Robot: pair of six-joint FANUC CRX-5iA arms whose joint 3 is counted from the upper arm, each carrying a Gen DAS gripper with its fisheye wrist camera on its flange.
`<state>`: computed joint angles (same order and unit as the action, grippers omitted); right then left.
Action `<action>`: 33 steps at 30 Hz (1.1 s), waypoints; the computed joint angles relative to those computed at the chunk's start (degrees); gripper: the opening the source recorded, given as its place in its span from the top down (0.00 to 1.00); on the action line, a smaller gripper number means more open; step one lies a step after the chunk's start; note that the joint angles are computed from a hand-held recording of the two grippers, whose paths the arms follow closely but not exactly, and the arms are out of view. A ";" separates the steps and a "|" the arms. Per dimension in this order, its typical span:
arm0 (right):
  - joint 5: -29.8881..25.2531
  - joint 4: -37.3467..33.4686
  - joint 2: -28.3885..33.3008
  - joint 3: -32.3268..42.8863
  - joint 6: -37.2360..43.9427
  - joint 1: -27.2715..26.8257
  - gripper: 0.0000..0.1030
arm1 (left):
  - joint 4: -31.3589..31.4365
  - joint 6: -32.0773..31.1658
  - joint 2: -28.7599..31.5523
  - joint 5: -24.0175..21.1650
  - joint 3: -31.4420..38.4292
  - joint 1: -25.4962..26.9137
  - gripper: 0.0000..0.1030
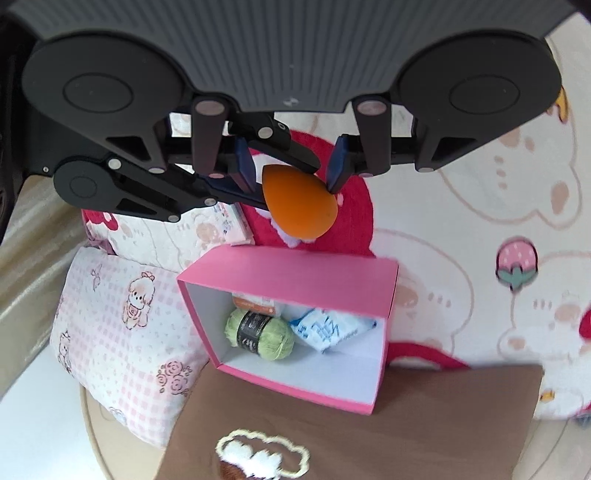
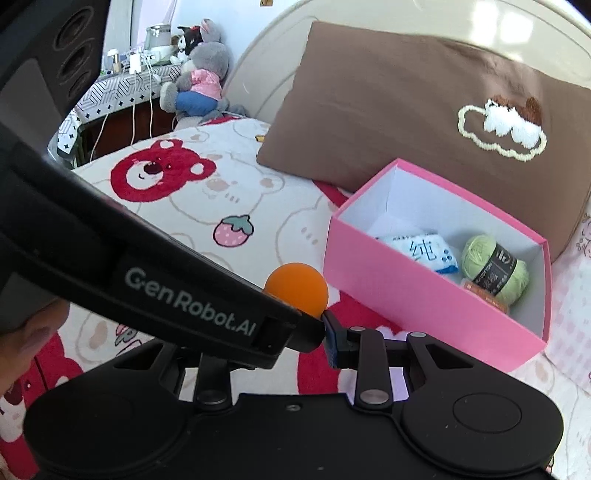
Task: Organize objects
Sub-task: 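Carry the orange sponge with the left gripper over the pink box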
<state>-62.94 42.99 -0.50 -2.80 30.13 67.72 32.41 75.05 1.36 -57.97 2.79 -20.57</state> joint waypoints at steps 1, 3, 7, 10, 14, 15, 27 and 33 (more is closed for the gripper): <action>0.43 0.66 -0.40 -0.44 -0.44 -0.01 0.65 | -0.71 -0.46 -0.23 0.48 0.40 -0.33 0.61; 1.10 2.85 -1.27 -1.64 -1.36 0.20 0.65 | -1.04 -1.06 -0.46 1.11 0.96 -0.67 0.61; 1.55 5.30 -2.34 -2.34 -1.71 -0.12 0.65 | -0.54 -1.89 0.42 1.09 3.19 -1.06 0.61; 2.25 6.12 -2.87 -2.44 -1.45 -0.98 0.65 | -0.78 -2.28 1.64 0.97 5.44 -1.49 0.60; 2.81 6.93 -2.68 -2.12 -2.35 -2.31 0.65 | 0.26 -2.41 3.39 1.58 7.17 -1.64 0.60; 3.15 6.76 -2.74 -2.09 -2.54 -2.74 0.65 | 0.43 -2.31 3.86 1.51 7.66 -1.63 0.60; 4.38 2.95 -1.18 0.99 2.43 -8.73 0.66 | -0.37 -2.44 12.56 -0.88 18.05 -2.86 0.60; 4.97 -0.04 -0.31 2.45 4.78 -11.89 0.66 | -0.21 -1.71 17.33 -1.83 23.13 -3.51 0.60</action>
<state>-57.97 42.96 -0.80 -0.36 34.92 55.83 32.20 73.34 18.69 -59.81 25.92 -24.08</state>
